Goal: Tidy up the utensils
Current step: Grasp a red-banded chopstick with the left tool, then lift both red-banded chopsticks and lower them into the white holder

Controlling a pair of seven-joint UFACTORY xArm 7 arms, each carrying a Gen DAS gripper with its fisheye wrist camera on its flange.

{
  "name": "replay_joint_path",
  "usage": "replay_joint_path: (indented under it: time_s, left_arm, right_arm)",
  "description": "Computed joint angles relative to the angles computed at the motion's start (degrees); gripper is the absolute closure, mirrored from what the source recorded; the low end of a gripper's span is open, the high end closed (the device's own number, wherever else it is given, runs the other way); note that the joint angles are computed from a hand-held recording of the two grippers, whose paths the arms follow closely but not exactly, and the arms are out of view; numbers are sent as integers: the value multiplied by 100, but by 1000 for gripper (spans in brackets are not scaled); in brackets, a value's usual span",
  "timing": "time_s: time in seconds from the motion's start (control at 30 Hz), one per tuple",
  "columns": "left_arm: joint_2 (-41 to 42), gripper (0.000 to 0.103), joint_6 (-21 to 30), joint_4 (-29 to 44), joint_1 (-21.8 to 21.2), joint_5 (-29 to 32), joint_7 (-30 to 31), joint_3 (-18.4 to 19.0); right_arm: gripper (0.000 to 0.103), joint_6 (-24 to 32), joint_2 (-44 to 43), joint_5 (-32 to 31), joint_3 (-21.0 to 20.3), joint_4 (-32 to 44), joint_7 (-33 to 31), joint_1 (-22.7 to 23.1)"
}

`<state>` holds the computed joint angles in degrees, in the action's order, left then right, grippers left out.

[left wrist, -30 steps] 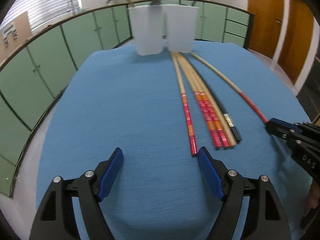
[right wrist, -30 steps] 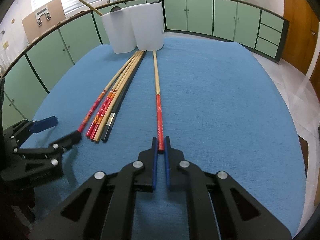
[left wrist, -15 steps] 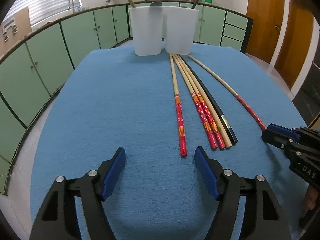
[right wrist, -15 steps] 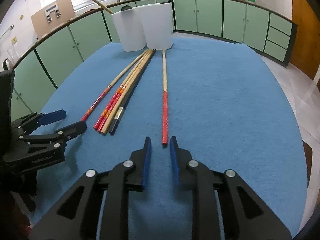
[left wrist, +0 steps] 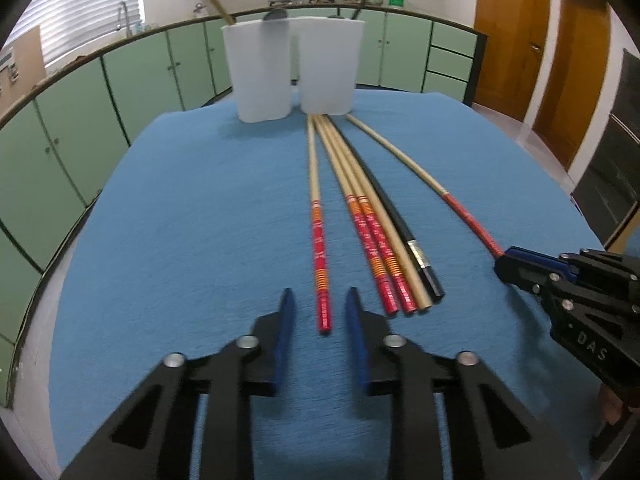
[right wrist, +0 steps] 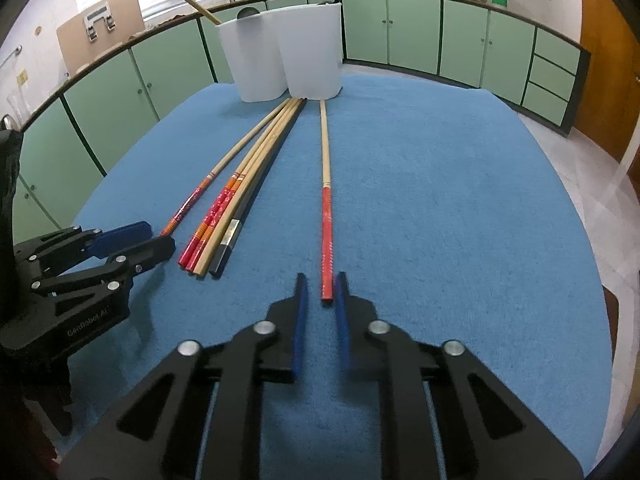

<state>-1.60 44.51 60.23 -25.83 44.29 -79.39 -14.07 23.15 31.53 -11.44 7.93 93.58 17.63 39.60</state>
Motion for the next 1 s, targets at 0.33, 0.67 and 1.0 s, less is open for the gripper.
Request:
replay_joint_path:
  time_s: [0.33, 0.67, 1.0]
  left_arm:
    - [-421, 97, 197, -31, 21, 160, 128, -129]
    - [-1182, 97, 494, 368, 443, 745, 387, -511]
    - [-1073, 97, -24, 986, 930, 954, 800, -458]
  right_arm:
    - [98, -205, -374, -55, 40, -235, -141, -54]
    - [98, -333, -668, 170, 215, 297, -562, -300]
    - [98, 612, 291, 789, 300, 2759, -1259, -304]
